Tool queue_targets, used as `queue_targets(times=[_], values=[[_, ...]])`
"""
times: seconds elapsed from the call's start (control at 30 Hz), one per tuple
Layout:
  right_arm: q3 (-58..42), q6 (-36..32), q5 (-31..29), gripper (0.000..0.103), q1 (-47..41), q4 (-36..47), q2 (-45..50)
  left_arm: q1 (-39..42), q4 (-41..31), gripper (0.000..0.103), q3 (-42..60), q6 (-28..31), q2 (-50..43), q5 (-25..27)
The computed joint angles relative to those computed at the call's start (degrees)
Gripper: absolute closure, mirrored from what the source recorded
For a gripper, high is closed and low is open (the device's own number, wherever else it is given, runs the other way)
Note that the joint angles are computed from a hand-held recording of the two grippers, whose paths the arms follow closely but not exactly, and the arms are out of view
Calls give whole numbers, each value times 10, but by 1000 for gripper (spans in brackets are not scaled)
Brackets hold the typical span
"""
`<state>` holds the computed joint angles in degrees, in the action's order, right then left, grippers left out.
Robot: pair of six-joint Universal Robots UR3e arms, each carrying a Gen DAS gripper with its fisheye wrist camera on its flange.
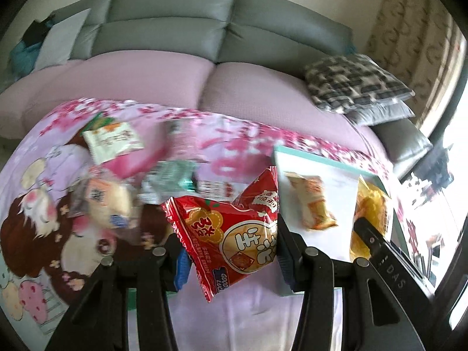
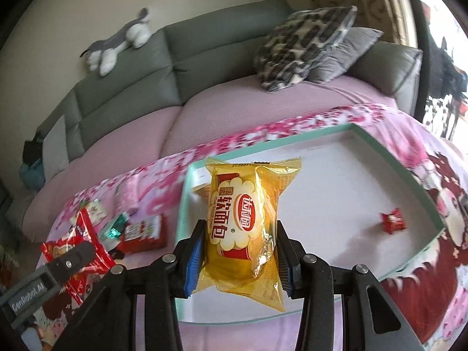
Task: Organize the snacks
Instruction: 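Carry the red chip bag and yellow bread bag over the tray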
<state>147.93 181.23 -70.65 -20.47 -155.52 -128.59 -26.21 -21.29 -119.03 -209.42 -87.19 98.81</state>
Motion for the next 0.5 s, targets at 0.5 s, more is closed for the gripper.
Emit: queue_targets(times=[0.5], values=[[-28, -272, 200, 57, -399, 511, -336, -116, -24, 52, 186, 5, -189, 8]])
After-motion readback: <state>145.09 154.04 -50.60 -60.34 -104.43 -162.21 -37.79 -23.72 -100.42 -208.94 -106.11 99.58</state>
